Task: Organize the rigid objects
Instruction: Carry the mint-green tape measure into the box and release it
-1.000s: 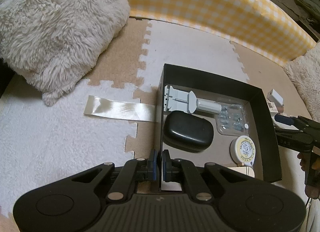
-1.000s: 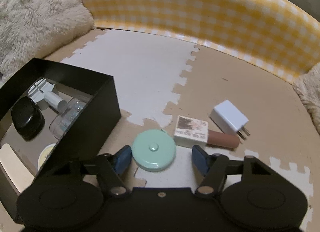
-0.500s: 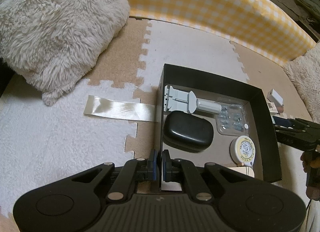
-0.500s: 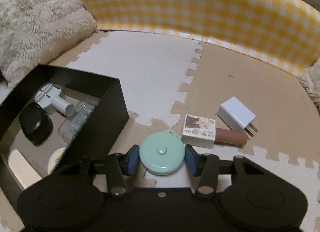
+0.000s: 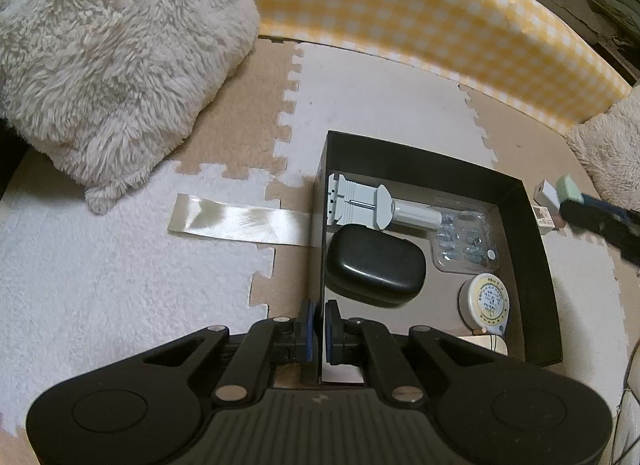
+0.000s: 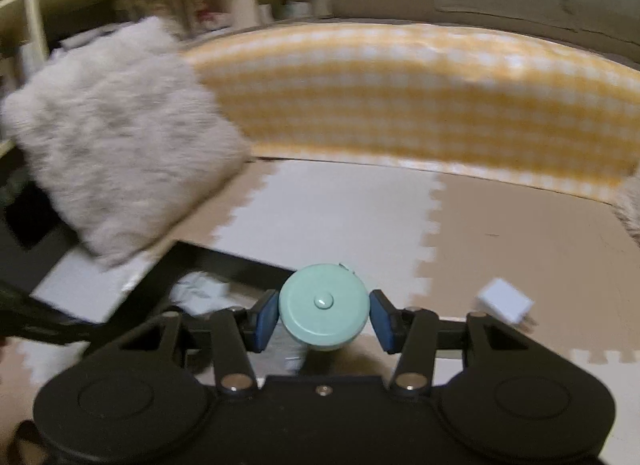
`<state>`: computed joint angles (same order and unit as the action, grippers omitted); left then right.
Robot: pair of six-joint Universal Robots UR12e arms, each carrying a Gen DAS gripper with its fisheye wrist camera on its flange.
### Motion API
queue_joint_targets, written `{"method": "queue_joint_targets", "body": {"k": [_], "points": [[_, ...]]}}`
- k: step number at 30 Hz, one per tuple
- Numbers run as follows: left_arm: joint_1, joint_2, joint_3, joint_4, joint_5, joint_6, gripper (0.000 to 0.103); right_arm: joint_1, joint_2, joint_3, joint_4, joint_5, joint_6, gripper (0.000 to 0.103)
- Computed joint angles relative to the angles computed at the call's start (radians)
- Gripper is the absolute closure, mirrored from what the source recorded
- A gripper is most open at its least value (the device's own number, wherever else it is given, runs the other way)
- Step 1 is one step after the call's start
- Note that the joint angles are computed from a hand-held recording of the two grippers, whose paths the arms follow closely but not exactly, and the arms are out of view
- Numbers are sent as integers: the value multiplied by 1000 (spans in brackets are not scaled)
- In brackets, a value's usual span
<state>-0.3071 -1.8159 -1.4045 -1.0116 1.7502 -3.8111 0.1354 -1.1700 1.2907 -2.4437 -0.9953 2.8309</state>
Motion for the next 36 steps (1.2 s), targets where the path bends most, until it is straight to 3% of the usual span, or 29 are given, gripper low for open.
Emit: {"method": "queue_joint_targets", "body": {"k": [5, 13, 27, 36], "points": [[1, 0, 0, 0, -1, -1, 97, 28, -21, -8, 149, 28, -154, 53], [0, 0, 3, -2, -1, -1, 97, 80, -10, -49, 334, -28, -292, 53], [3, 2, 1, 1, -3, 1, 97, 117, 35, -91, 419, -141, -286, 52], [3, 2, 1, 1, -3, 2, 97, 116, 33, -102, 453, -142, -281, 50]]}}
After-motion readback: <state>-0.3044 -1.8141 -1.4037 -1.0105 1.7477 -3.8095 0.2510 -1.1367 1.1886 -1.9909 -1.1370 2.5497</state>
